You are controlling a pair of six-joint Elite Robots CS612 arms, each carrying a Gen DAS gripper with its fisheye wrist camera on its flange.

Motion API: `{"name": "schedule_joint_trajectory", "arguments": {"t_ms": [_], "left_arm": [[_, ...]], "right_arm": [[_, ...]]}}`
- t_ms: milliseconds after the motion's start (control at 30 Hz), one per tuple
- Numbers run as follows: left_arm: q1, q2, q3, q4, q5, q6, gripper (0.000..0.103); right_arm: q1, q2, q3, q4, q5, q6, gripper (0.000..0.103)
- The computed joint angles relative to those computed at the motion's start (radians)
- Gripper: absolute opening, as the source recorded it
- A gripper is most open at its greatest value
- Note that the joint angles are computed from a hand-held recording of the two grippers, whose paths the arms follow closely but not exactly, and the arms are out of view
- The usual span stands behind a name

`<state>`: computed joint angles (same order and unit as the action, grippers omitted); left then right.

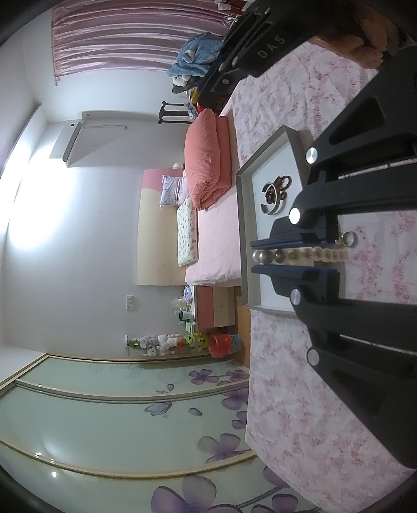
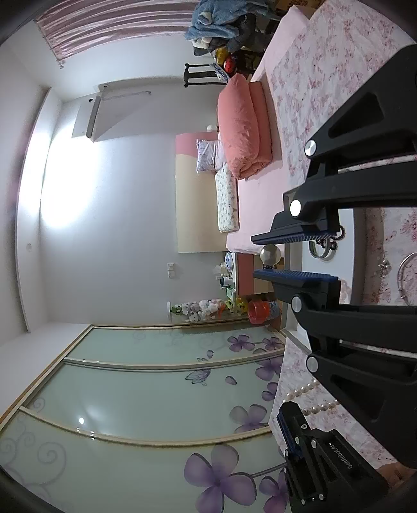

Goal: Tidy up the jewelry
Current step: 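Carry the pearl bracelet and charm bangle into the grey tray and open both tools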

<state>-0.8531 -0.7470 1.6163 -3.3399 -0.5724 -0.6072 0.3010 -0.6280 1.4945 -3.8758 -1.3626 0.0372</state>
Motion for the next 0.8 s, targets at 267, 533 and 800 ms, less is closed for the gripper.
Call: {"name": "schedule_joint_trajectory", "arguments": {"t_ms": [267, 533, 800], "left_arm": [[0.041, 0.033, -0.06, 0.011, -0.04, 0.013, 0.01], [0.094, 0.082, -0.149, 0.053, -0.092, 0.036, 0.01], [0.143, 0.128, -0.228, 0.137, -0.157, 0.022, 0.01]], "right_arm": [[0.008, 0.044, -0.095, 0.088, -0.007, 0.001, 0.017], [0.019, 0.112, -0.235, 0.243, -0.03, -0.022, 0.017], [0.03, 0.164, -0.343, 0.409, -0.027, -0.03, 0.017]]}}
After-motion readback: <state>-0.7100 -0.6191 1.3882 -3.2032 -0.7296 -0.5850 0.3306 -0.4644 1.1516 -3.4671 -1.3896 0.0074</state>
